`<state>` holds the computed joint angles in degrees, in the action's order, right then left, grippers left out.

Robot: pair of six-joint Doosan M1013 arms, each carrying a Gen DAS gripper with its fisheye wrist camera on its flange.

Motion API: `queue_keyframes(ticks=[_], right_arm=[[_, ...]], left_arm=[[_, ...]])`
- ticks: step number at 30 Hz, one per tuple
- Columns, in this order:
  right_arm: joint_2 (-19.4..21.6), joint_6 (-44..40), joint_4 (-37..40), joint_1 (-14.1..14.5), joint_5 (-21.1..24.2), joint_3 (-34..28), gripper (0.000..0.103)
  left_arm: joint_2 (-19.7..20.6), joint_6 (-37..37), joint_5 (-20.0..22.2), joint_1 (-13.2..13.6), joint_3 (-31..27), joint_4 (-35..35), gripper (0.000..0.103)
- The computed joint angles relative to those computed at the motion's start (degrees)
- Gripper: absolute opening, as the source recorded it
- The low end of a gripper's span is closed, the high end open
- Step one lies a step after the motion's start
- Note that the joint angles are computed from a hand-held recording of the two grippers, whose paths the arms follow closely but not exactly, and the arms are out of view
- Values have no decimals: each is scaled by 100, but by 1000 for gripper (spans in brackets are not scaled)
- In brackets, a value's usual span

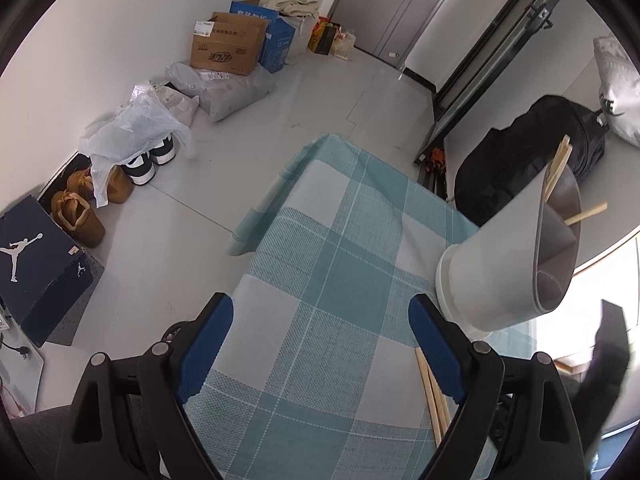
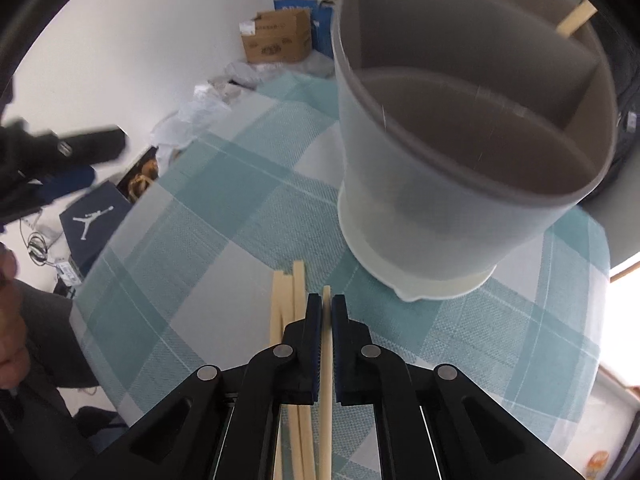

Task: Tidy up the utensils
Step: 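Close the right gripper on one of the remaining chopsticks, then lift the chopstick with the right gripper while the left gripper approaches others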

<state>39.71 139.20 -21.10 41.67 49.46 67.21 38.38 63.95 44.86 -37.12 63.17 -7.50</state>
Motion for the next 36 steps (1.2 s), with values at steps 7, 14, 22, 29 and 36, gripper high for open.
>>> queue_keyframes(ticks=[7,14,22,29,36], right_arm=[[-652,1887,-1397,116,-869,856,4],[-1200,4982,-3168,149,-1651,1789,4],[-1598,7396,-4708,80,-2192,2622,4],[-1844,8991,-6008,0,-2274,3150,4],[-1922,9849,-6697,-35,-2303,3363,4]], left_arm=[[138,651,558,-128,-227,-257,86],[310,1048,1304,-321,-461,-261,86],[392,1023,1580,-520,-617,156,86],[506,816,1943,-773,-798,1319,89],[687,932,2376,-688,-1151,1223,89]])
